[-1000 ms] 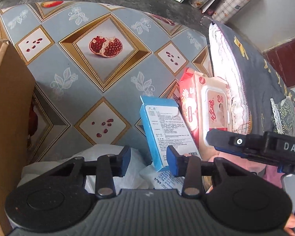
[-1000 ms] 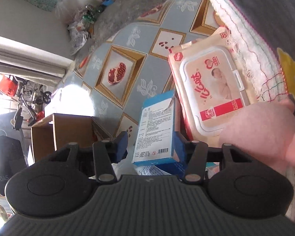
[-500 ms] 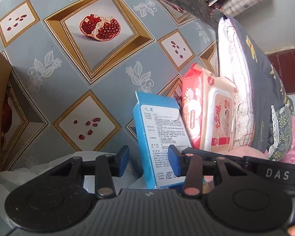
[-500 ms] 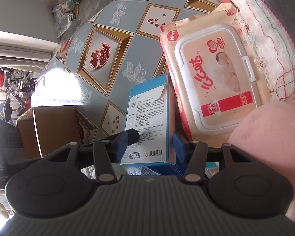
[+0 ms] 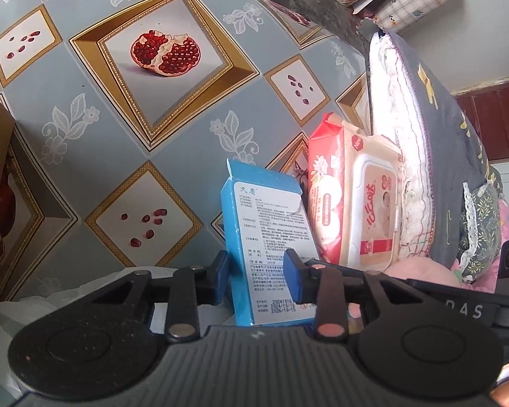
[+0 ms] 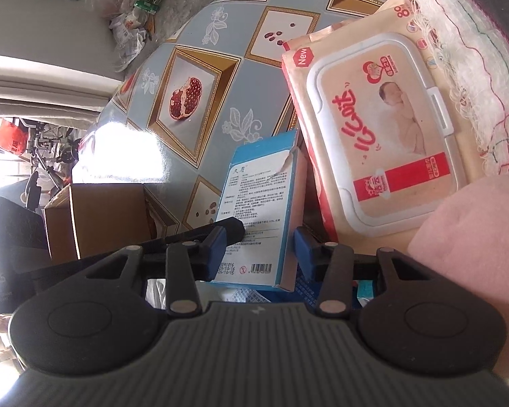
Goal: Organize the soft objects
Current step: 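Lift the medicine box with the right gripper toward the cardboard box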
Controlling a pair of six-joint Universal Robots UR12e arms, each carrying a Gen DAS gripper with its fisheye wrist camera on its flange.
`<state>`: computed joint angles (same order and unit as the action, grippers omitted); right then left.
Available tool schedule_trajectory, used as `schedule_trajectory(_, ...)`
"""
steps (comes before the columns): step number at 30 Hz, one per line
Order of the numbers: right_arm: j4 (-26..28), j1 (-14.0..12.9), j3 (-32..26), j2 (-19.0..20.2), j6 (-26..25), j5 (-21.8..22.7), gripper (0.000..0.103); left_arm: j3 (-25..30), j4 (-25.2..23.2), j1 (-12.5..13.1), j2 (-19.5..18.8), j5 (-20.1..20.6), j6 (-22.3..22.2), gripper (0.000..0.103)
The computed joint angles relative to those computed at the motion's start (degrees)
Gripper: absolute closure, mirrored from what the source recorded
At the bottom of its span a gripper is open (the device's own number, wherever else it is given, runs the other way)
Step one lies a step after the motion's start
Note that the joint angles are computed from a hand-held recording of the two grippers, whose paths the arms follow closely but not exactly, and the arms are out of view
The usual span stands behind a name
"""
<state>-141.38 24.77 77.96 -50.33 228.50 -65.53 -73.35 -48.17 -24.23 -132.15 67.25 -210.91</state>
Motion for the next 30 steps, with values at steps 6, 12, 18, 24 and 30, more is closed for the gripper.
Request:
schedule_trajectory(6, -3.92, -0.04, 2.15, -1.52, 1.56, -0.75, 0.064, -1.02, 1.45, -0.2, 1.46, 0.42, 1.52, 0.068)
schedule_trajectory(12, -7.83, 0.62, 3.76, -3.97, 2.14, -1.64, 0.064, -3.59, 4.32, -0.15, 4.58, 1.47, 2.04, 0.067)
schedule_trajectory(18, -8.93, 3.02, 1.7, -5.25, 0.57, -3.17, 0.064, -9.84, 9.84, 1.06, 10.57, 3.23, 2.6, 0.067)
schedule_trajectory(24, -7.96, 6.68, -6.19, -2.51, -2.78, -1.34, 0.064, -18.83, 16.4, 4.08, 18.13, 6.66, 1.08, 0.064)
schedule_trajectory(30, -2.07, 10.55, -18.9, 4.45, -5.27, 0.41, 0.064, -26.43, 20.2, 8.2, 23.42, 10.21, -1.36, 0.064)
